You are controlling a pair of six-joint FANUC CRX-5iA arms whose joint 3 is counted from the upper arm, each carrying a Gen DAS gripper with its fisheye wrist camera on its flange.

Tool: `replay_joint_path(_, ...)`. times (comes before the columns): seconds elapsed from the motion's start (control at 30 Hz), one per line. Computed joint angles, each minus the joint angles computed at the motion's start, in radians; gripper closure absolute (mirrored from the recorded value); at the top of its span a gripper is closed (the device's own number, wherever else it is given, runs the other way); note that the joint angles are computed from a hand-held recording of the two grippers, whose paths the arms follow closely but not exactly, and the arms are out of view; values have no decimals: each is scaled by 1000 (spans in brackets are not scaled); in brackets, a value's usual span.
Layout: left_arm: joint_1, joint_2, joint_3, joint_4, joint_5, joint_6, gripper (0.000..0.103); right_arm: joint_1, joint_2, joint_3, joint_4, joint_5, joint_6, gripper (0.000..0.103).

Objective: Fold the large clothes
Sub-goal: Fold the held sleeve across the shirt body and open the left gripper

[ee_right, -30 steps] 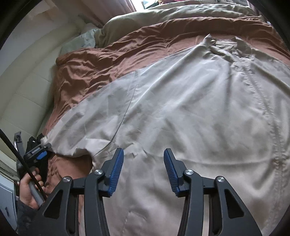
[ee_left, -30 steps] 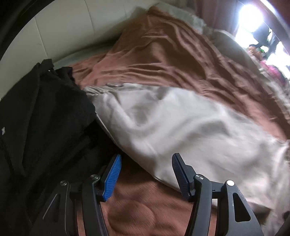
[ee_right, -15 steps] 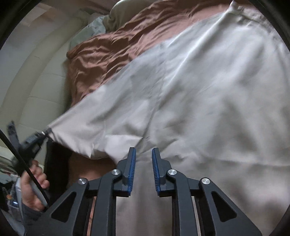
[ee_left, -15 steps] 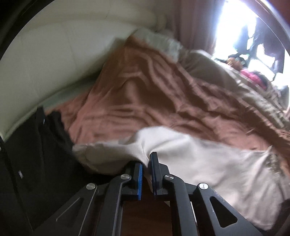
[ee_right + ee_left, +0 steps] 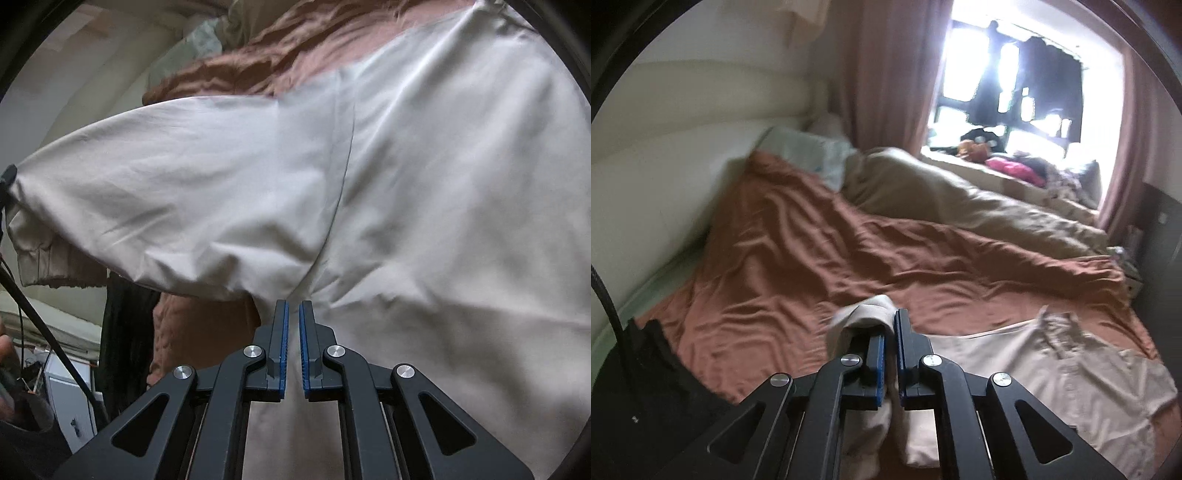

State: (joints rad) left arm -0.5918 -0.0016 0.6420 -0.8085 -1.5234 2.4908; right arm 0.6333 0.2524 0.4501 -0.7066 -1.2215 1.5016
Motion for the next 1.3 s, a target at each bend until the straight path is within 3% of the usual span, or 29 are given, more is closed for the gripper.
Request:
replay_joint_path(0.1, -21, 43, 63, 10, 19, -29, 98, -18, -36, -21, 25, 27, 2, 99)
replay_joint_path(0.17, -34, 68, 102, 19, 33, -48, 98, -31, -73, -47, 50, 52, -2, 88)
replay_joint_path(0.23, -57, 100, 147, 20, 48, -74, 99, -45, -111, -83, 90, 92, -25, 52)
replay_joint_path(0.27, -62, 113, 163, 24, 54, -84, 99, -61, -127, -99, 85, 110, -29, 46)
replay_joint_path(0.53, -96, 226, 275, 106, 103, -153, 99, -205, -263, -257, 56, 169, -52, 45)
replay_joint_path(0.63, -95, 261, 299, 146, 125, -165, 99, -218, -293, -289, 70, 176, -98, 45)
replay_joint_path(1.03, -47, 461, 444, 415, 208, -277, 96, -312, -373, -308, 148, 111, -220, 45)
replay_joint_path(1.07, -33, 477, 447, 463, 209, -298, 89, -323, -380, -312, 152, 105, -229, 45)
replay_joint_path(1.17, 2, 502, 399, 607, 239, -342, 40, -344, -382, -313, 168, 108, -259, 45)
replay_joint_path(1.2, 5, 493, 363, 629, 262, -349, 29, -350, -384, -315, 169, 110, -268, 45)
replay_joint_path(1.3, 20, 461, 256, 718, 306, -383, 22, -363, -393, -319, 172, 113, -287, 45)
